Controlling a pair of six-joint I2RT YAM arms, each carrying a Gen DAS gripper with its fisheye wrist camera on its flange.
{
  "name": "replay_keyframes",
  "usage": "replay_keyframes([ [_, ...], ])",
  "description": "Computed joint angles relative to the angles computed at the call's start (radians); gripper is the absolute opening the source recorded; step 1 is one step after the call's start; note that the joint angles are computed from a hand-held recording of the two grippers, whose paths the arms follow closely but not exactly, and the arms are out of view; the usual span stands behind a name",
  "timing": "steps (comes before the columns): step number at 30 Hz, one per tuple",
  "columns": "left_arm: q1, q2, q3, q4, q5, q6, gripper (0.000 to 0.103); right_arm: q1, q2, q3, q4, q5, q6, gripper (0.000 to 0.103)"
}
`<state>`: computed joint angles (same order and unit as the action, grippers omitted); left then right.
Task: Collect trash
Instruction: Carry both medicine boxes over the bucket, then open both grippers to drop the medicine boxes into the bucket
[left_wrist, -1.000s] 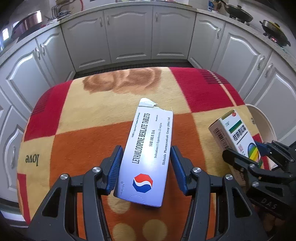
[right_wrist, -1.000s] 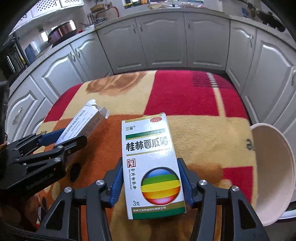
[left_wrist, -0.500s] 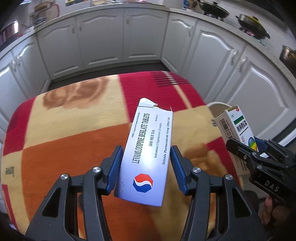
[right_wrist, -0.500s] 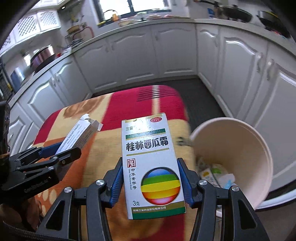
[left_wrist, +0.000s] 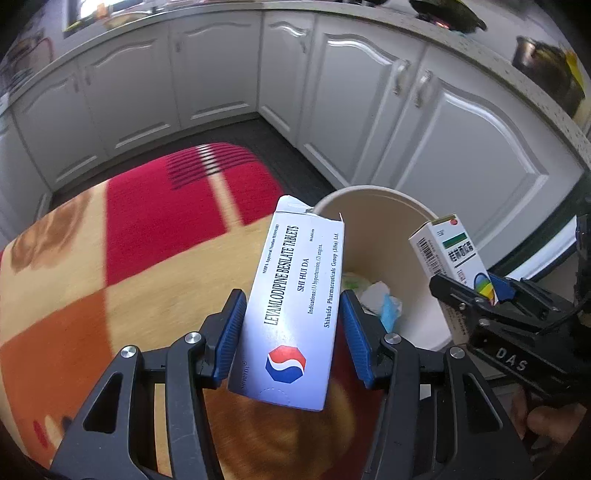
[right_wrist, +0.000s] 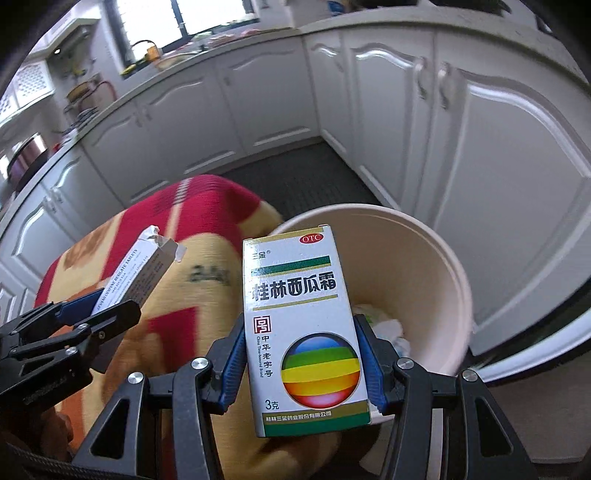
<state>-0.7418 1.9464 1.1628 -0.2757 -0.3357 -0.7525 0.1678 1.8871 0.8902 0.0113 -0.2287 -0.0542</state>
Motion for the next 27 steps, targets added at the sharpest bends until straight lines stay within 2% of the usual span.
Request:
replay_keyframes([
  [4, -0.006, 0.09, 0.122, -0.034, 0.009, 0.026, 0.05, -0.046, 0.041, 0.026, -0.013, 0.001, -0.009, 0.052],
  [11, -0.01, 0.18, 0.233, -0.07, 0.02, 0.036, 0.05, -0.092, 0.096, 0.053, -0.017, 0.004, -0.016, 0.053],
  [19, 0.005, 0.229, 0.27, -0.054, 0.06, 0.037, 0.051, -0.099, 0.17, 0.106, -0.013, 0.016, 0.013, 0.053],
  [21, 0.011, 0.234, 0.263, -0.03, 0.082, 0.032, 0.051, -0.103, 0.176, 0.106, -0.003, 0.021, 0.017, 0.06],
  [22, 0.015, 0.231, 0.249, -0.009, 0.096, 0.029, 0.052, -0.105, 0.177, 0.104, 0.002, 0.03, 0.022, 0.062],
  [25, 0.018, 0.214, 0.208, 0.045, 0.114, 0.021, 0.068, -0.113, 0.178, 0.092, 0.01, 0.021, 0.033, 0.064],
  [27, 0.014, 0.197, 0.182, 0.066, 0.11, 0.012, 0.07, -0.118, 0.177, 0.085, 0.012, 0.019, 0.036, 0.064],
])
